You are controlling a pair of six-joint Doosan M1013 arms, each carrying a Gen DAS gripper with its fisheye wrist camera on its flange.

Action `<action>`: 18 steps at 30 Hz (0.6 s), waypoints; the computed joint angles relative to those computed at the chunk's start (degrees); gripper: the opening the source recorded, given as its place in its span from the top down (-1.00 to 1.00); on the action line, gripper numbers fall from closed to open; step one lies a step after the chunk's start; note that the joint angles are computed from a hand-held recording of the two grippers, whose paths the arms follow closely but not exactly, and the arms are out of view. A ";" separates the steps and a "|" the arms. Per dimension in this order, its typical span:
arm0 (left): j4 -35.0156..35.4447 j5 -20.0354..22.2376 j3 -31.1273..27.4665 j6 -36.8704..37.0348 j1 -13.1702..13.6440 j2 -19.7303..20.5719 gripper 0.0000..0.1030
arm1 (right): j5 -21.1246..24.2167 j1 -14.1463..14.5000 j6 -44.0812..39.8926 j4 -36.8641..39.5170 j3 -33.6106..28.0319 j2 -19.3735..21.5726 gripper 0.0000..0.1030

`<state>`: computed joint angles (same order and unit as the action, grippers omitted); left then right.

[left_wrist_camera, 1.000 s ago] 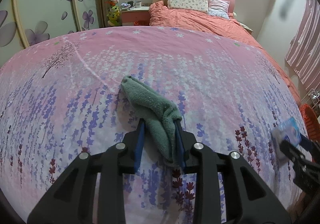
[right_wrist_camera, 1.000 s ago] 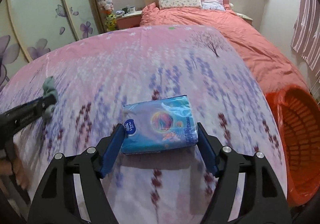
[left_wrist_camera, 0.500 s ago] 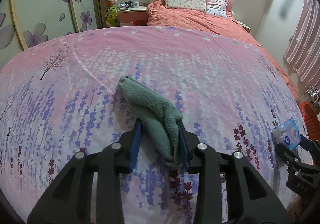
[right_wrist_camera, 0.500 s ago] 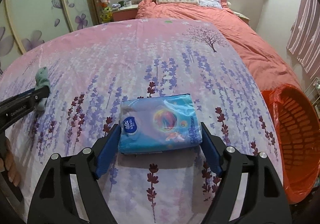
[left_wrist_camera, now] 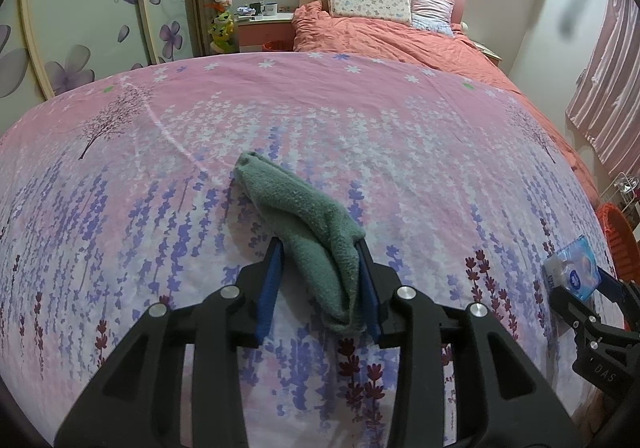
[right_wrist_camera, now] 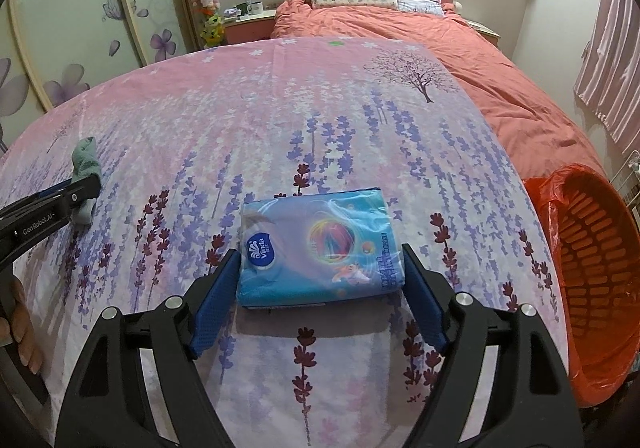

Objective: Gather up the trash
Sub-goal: 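Carry the tissue pack and dark green towel over the orange basket and open both tools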

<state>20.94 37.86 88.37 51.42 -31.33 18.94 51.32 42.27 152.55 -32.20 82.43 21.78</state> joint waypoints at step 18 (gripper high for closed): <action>0.08 0.07 -0.03 -0.24 -0.18 -0.01 0.25 | -0.10 -0.06 -0.01 0.07 0.08 -0.03 -0.55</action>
